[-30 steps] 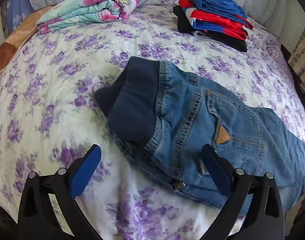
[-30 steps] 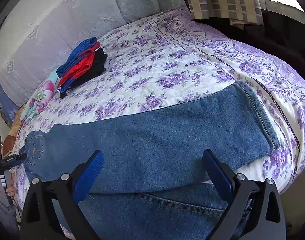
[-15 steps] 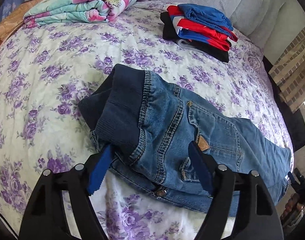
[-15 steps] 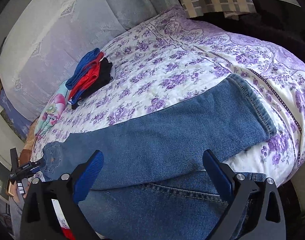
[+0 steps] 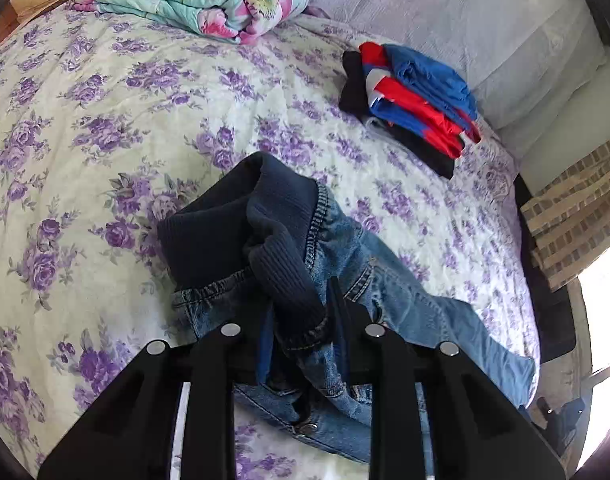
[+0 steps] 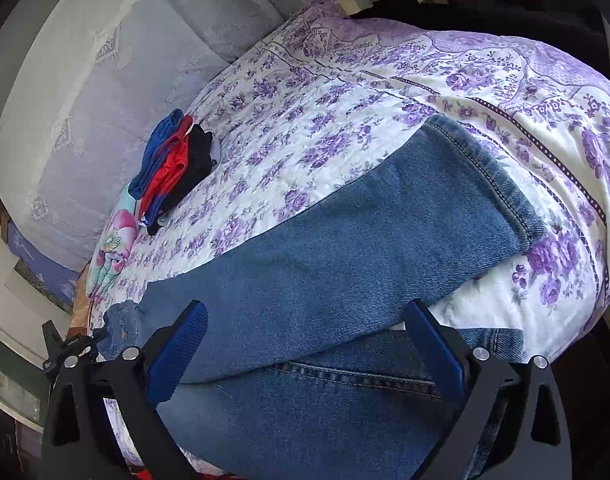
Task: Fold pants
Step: 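Grasp the dark ribbed waistband of the blue jeans with the left tool, then lift the waistband with the left tool while the right tool grasps and lifts a leg hem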
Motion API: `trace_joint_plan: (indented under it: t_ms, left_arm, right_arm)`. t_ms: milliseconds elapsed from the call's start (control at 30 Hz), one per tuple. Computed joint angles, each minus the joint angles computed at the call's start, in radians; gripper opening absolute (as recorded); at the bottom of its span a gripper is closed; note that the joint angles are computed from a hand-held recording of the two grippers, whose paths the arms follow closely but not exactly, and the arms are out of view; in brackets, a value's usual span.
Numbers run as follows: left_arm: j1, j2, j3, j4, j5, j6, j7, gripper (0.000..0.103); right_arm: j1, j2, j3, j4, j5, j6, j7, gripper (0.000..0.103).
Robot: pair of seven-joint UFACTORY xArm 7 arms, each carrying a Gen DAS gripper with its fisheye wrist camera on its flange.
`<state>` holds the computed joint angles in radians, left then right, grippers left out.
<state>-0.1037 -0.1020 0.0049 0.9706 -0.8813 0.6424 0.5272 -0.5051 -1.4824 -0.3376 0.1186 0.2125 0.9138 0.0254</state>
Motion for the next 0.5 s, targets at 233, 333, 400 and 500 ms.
trace_joint_plan:
  t_ms: [233,333,400,500]
  left_arm:
    - [-0.025,-0.05,0.003,-0.021,-0.111,-0.076,0.074,0.019]
    - [-0.04,-0.064,0.005,-0.024,-0.122,-0.108,0.087,0.019]
    - [-0.046,-0.069,0.014,-0.021,-0.137,-0.105,0.088,0.019]
    - [-0.05,-0.07,0.021,-0.017,-0.156,-0.12,0.091,0.018]
  right_arm:
    - [-0.039,0.042,-0.071,0.046,0.012,0.091,-0.002,0.098]
    - [-0.075,0.047,-0.093,0.046,0.026,0.11,0.007,0.094]
    - [-0.088,0.068,-0.119,0.045,0.044,0.104,0.006,0.092]
    - [-0.071,0.128,-0.133,0.032,0.083,0.014,-0.023,0.077]
